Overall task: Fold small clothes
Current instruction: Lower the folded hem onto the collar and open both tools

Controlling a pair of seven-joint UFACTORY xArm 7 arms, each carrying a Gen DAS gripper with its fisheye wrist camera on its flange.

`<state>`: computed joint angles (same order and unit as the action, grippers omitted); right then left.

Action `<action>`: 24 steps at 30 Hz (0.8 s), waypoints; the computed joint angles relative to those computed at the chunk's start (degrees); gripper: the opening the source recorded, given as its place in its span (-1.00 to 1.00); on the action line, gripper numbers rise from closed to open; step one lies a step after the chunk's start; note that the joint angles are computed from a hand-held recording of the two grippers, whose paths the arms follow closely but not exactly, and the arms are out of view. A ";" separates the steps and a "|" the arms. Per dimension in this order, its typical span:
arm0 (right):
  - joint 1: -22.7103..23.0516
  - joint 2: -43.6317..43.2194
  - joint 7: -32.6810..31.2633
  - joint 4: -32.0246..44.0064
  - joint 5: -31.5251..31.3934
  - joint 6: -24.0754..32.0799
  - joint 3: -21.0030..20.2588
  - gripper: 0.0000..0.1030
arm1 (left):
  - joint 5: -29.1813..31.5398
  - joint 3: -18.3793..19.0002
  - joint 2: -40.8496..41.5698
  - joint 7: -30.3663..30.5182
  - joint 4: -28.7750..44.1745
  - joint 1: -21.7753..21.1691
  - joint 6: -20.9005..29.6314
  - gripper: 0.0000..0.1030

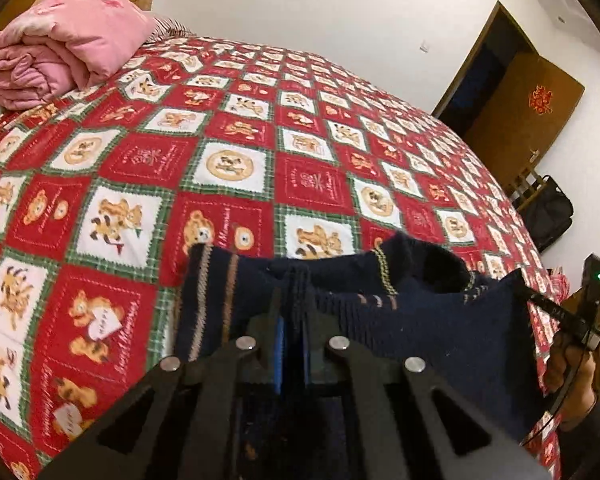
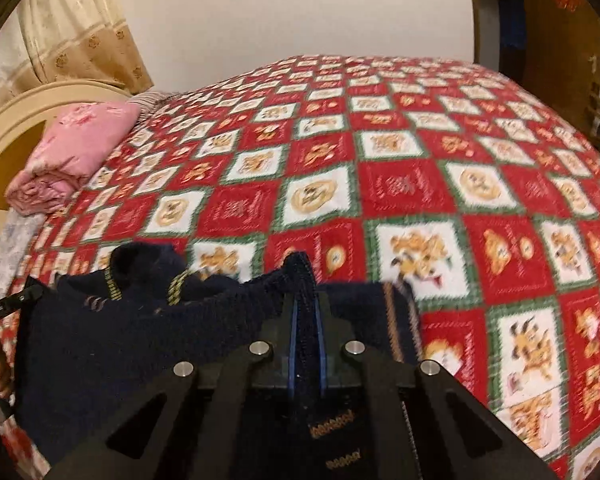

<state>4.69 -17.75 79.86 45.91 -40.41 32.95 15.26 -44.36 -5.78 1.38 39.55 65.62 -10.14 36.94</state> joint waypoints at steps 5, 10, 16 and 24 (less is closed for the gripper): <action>0.61 4.45 0.77 2.38 -2.02 4.20 0.07 -0.86 | 4.27 -0.71 3.26 -4.55 0.02 -0.46 -4.64 -0.87; 2.48 6.34 0.56 1.98 -1.42 4.07 -2.28 -0.82 | 8.14 -1.93 5.25 -7.43 -0.74 -0.55 -7.18 -0.73; 4.10 2.98 1.50 1.60 -2.32 6.88 -1.83 -0.14 | 6.37 -1.54 0.45 -8.02 -3.14 0.15 -6.82 -0.49; 8.39 -10.83 2.89 -6.38 2.09 8.31 5.34 -0.06 | -3.31 4.92 -20.07 6.28 -20.73 -3.92 -6.36 0.11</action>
